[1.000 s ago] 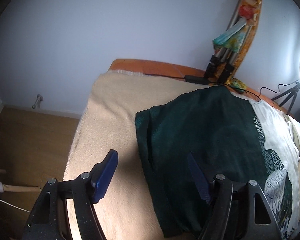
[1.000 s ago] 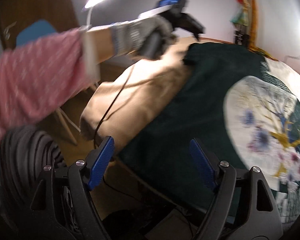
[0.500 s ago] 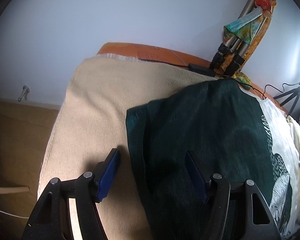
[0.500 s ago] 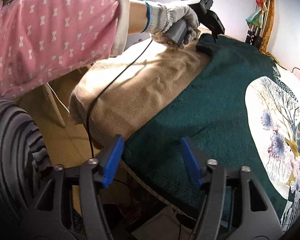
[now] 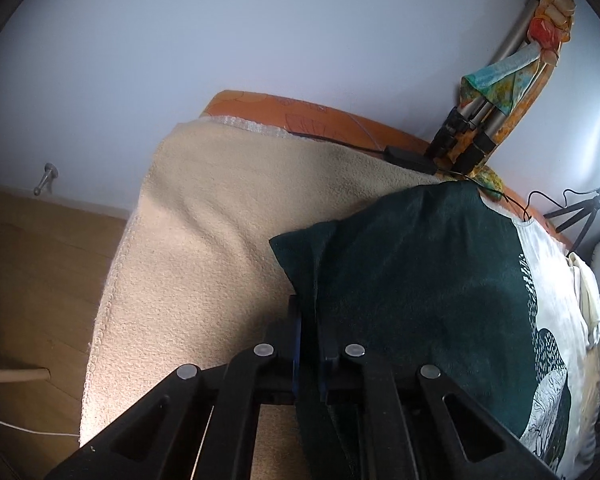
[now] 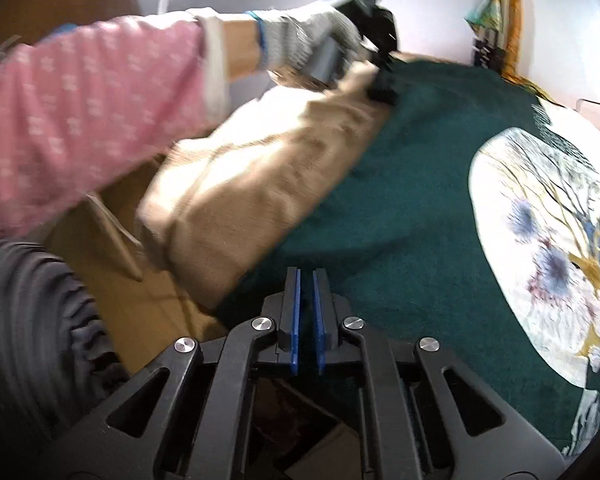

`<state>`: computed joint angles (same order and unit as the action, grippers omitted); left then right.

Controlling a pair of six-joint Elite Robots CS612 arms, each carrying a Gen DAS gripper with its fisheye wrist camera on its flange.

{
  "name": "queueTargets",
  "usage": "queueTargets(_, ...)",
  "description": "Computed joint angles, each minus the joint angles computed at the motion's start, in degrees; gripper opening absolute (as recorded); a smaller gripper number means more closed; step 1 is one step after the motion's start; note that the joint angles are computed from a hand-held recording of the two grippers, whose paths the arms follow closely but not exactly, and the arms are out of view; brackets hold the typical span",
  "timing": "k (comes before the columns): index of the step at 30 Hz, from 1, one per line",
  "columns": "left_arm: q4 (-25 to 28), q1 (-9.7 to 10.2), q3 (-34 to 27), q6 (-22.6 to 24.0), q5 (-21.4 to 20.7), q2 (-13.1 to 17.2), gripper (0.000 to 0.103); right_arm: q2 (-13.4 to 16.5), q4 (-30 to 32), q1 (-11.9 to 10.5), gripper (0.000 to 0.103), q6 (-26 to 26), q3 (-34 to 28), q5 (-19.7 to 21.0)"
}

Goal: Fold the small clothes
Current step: 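Lift the green side and fold it toward the shirt's printed center with both grippers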

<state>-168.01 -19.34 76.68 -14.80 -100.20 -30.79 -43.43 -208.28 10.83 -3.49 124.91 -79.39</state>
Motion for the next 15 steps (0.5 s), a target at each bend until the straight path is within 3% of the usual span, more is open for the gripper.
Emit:
queueTargets(2,0.14,-0.09,-0.04,0.23,0.19,0.01,0.003,-0.19,-0.14,0.34,0.011,-1.81,0.35,0.99)
queueTargets(4,0.16,-0.13,-0.04,0.18,0.06,0.04,0.003,-0.08,-0.3,1.41,0.033,-4.49,0.48,0.35)
queueTargets(5,0.15,-0.12,-0.07,0.1,-0.02,0.07,0.003,0.45,-1.51,2.38,0.053,-5.79,0.36,-1.49)
queueTargets(6,0.18,-0.08,-0.16,0.17,-0.11,0.14,0.003,1.03,-2.82,3.3,0.059,-7.12,0.23,-3.22)
queueTargets(10,0.53,-0.09,-0.25,0.94,-0.04,0.15,0.003,2.42,-2.55,5.82,0.059,-10.6,-1.04,-8.81)
queueTargets(11,0.57,-0.11,-0.28,1.07,0.05,0.15,0.003,2.91,-2.97,6.45,0.055,-11.39,-1.4,-11.04)
queueTargets(13,0.54,-0.11,-0.29,1.11,0.09,0.16,0.002,3.51,-4.4,7.15,0.043,-12.68,-1.73,-14.11)
queueTargets(14,0.46,-0.1,-0.28,1.14,0.01,0.16,0.002,3.22,-4.18,6.76,0.035,-12.46,-1.46,-12.87)
queueTargets(15,0.37,-0.08,-0.26,1.22,-0.12,0.16,0.001,2.73,-3.74,6.06,0.022,-11.5,-1.03,-10.86)
